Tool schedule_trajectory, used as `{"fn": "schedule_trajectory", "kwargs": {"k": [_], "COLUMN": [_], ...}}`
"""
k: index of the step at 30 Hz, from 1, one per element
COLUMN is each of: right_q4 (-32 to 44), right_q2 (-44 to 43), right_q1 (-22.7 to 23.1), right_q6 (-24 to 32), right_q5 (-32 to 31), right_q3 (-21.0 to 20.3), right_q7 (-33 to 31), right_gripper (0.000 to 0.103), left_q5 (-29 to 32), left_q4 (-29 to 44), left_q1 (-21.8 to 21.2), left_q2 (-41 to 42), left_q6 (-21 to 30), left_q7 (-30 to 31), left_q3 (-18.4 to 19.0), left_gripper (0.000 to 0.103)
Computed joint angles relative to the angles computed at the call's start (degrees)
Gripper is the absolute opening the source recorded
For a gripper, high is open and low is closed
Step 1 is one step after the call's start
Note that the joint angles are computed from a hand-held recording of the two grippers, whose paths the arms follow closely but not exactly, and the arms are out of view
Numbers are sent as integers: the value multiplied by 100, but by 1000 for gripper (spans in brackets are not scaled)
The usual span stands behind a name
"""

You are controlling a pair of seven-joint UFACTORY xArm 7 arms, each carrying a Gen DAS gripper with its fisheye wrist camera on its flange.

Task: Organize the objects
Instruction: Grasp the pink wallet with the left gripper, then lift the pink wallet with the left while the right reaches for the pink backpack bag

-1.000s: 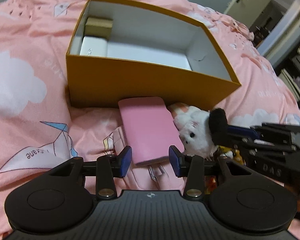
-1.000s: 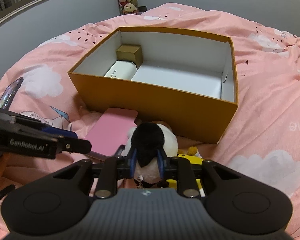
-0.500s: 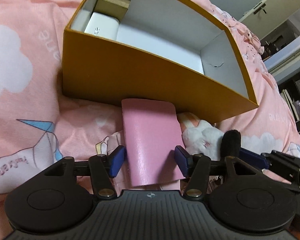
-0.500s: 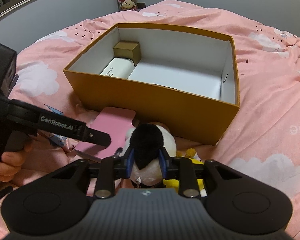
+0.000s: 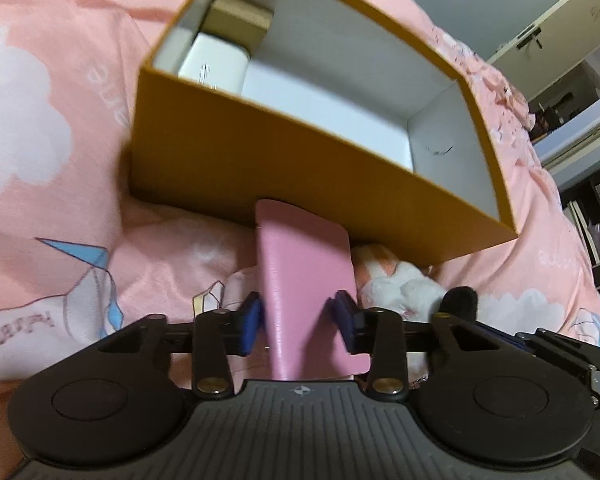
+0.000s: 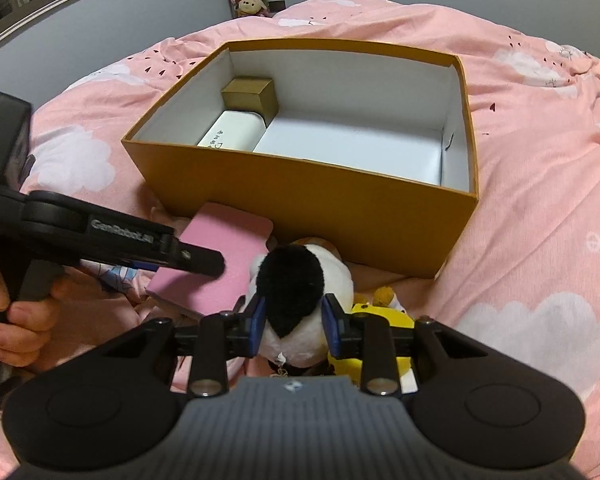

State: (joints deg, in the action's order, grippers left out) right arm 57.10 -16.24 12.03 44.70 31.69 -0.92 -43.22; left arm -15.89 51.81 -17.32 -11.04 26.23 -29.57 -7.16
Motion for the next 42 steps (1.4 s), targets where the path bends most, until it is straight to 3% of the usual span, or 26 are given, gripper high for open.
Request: {"fn": "schedule_trajectory", "kwargs": {"k": [7, 10, 14, 17, 23, 31, 35, 42], "right_q4": [-68, 100, 284, 401, 441, 643, 607, 474], "right_q2": [-336, -342, -156, 91, 437, 841, 859, 700], "right_q1": [184, 281, 201, 83, -41, -114, -123, -99], "right_q6": [109, 735, 1508, 1869, 1838, 1955, 1917, 1740], "right_q5": [447, 644, 523, 369, 44, -3, 44, 103], "right_q3": [-208, -351, -233, -77, 222, 321, 351, 373], "right_q7": [-695, -1083, -1149, -873, -379, -253, -263, -430], "right_gripper": [33, 33, 33, 45, 65, 66, 66, 56], "left_q5": [530, 634, 689, 709, 743, -34, 28, 315], "left_q4": [-194, -321, -500, -621, -807, -710, -720, -879], "left_q1": [108, 119, 126, 144, 172, -180, -83, 89], "left_q2": [-466, -718, -1033, -1254, -1502, -1130, -1094, -1341], "left_q6": [-118, -56, 60, 192, 423, 355, 251, 44], "left_q7": [-394, -481, -547, -610, -746, -301, -354, -596], "left_q3": [-133, -130, -100, -101, -106, 219, 99, -80], "left_gripper": [22, 21, 20, 20, 20, 21, 20, 19]}}
